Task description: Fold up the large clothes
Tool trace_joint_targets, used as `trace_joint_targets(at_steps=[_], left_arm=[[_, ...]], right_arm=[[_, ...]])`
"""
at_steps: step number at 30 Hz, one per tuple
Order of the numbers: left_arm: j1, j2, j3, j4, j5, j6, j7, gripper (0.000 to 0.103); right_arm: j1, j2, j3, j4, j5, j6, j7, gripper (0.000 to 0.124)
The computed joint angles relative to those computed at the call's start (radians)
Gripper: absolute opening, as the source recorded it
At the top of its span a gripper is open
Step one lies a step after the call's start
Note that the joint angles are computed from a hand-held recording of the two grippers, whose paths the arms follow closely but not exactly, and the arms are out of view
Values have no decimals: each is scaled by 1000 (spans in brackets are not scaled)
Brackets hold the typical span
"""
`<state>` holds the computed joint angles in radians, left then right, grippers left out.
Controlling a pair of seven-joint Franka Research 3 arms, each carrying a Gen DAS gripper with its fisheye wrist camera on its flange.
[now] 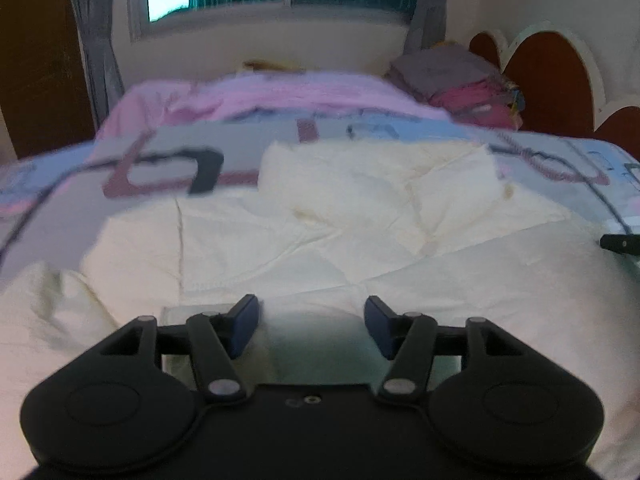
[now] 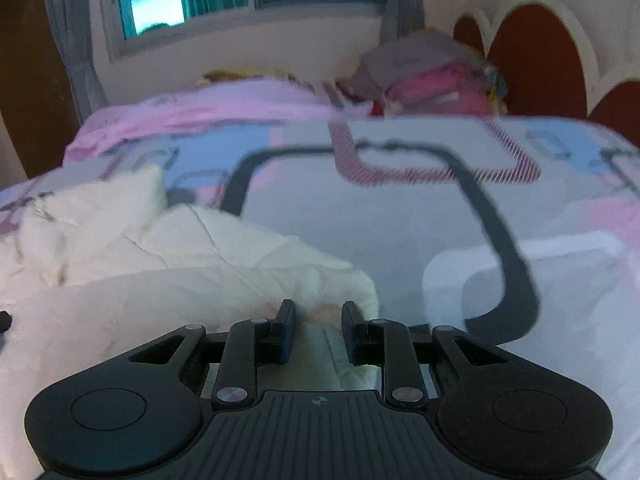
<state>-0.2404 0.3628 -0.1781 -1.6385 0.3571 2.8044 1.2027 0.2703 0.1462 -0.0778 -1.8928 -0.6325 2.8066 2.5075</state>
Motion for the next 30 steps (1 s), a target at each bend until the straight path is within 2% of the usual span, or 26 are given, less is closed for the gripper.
trace_joint_targets(at_steps=[2,4,5,7,9,11,14,15,18,19,23,27,30], left_arm=[[23,-71,-26,-96,-28,56,28,67],[28,-138,-33,-188,-39,85,31,68],[30,-162,-38,-225,-48,94,33,68],[32,-179,-46,-259,-67,71,49,68],[31,-172,-45,-270,-72,69,59,69],[27,-160,-40,-263,-70,72,56,70],[12,-161,-28,-240,-46,27,33,71],[6,-172,-22,-245,-29,19,17,74],[3,-215,-11,-293,12,36,-28,90],[3,-235,-6,-313,34,35,-50,91],[38,-321,-2,-406,20,59,-68,90],[97,-451,26,-551,-56,99,-97,74],[171,-560,49,-664,-37,92,-184,64]], right_arm=[[3,-76,10,-80,-12,26,11,25],[-7,-132,36,-142,-47,23,52,44],[-14,-162,52,-179,-63,22,73,60],[-27,-185,84,-223,-22,15,44,61],[-37,-175,115,-225,-1,-38,23,61],[-46,-173,128,-223,-12,-55,59,61],[-48,-203,146,-226,-44,-98,121,61],[-51,-219,153,-236,-62,-100,143,61],[-62,-274,184,-275,-97,-116,186,61],[-67,-293,193,-288,-96,-123,191,61],[-95,-374,242,-350,-103,-152,235,61],[-125,-423,284,-386,-106,-185,276,61],[-137,-431,304,-392,-102,-204,308,60]])
